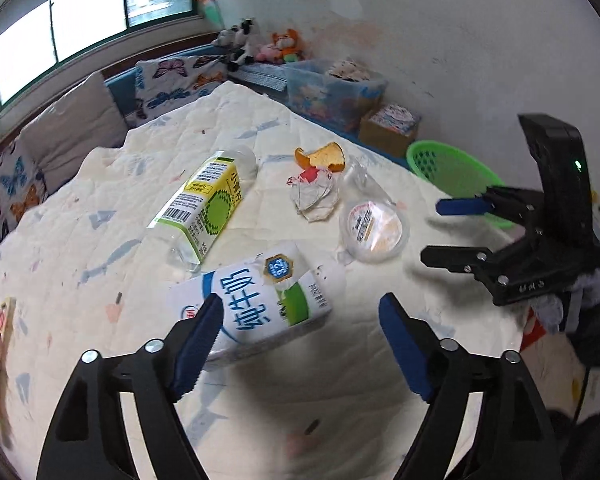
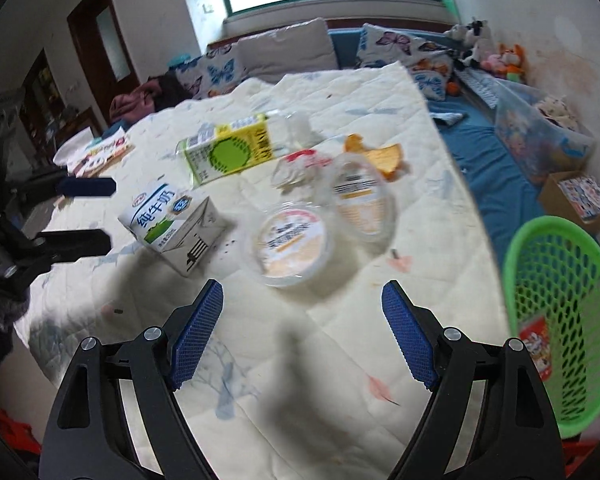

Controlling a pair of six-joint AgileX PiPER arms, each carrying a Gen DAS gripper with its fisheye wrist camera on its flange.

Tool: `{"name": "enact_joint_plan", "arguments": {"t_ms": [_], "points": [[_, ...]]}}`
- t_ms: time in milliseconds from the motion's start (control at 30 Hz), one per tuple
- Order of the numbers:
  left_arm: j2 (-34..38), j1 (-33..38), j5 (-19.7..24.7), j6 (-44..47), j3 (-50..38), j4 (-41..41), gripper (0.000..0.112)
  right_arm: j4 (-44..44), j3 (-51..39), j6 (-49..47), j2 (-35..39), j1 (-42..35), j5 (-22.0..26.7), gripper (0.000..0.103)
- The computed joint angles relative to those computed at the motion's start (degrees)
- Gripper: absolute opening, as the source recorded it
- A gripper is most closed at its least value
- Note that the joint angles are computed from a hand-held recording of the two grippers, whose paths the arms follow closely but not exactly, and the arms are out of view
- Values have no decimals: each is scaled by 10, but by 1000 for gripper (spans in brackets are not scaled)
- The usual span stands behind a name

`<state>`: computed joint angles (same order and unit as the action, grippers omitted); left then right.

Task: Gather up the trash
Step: 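Grasp the white milk carton with the left tool while the right tool grasps a jelly cup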

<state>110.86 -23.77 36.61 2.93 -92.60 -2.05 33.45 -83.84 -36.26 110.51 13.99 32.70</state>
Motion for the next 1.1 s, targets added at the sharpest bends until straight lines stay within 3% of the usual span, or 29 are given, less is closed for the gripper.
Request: {"name": "enact_joint_plan", "arguments": {"t_ms": [133, 267, 467, 667, 900, 1100], "points": [[4, 21, 11, 88, -5, -26, 81, -50, -44, 55, 35, 21, 10, 82], [27, 48, 54, 205, -44, -85, 83, -82, -85, 95, 64, 32, 23, 82], [95, 71, 157, 325, -165, -128, 83, -107, -125, 127, 91, 37, 45, 82], [154, 67, 248, 399, -266, -132, 83, -121, -145, 137, 105, 40, 56, 82], [213, 69, 310, 432, -354, -128, 83, -121, -166, 135, 121, 39, 73, 82], [237, 76, 325, 444, -381, -128, 83, -129, -178, 147, 132, 42, 72, 81]]}}
